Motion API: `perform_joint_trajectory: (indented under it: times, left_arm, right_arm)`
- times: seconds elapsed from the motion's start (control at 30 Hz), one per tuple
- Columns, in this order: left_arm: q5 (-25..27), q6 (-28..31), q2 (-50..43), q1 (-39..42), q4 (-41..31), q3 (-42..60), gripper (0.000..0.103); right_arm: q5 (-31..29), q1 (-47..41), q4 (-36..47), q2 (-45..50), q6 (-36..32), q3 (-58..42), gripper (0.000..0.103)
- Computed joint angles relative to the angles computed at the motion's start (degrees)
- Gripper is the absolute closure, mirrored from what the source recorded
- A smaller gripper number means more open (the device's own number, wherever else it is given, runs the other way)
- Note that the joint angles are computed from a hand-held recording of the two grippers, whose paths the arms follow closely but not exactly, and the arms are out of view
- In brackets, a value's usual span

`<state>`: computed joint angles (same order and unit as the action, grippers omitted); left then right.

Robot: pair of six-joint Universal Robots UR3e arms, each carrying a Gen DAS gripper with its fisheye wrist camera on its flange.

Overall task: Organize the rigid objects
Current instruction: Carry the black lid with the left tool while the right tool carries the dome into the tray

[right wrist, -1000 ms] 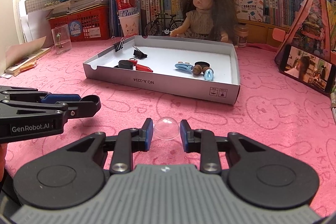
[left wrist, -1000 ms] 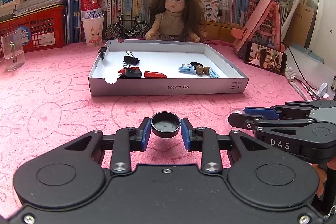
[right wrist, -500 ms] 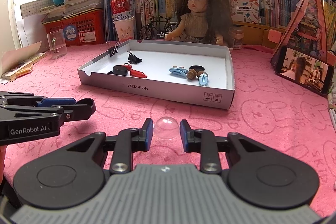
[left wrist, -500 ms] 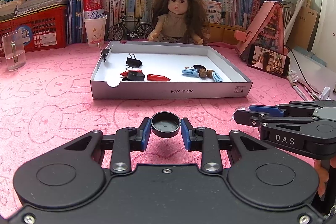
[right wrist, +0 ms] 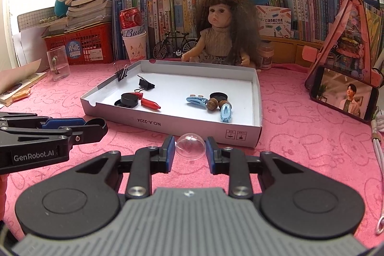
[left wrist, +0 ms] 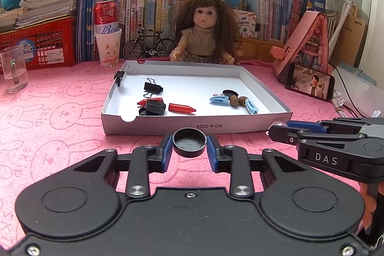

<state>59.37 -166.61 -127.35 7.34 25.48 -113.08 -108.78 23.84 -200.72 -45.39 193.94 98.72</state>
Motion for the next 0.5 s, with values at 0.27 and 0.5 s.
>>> perform_joint_trajectory:
  times: [0.27, 0.5]
  left_arm:
    - [1.7, -2.4, -1.8, -1.4, -2.0, 6.0, 0.074]
    - [3.6, -4.9, -4.8, -3.1, -5.4, 13.2, 0.074]
  right_arm:
    - [-0.3, -0.8, 0.7, 0.6, -0.6, -2.2, 0.07]
    - [-0.2, -2.0, 2.2, 1.4, -0.4, -5.2, 0.07]
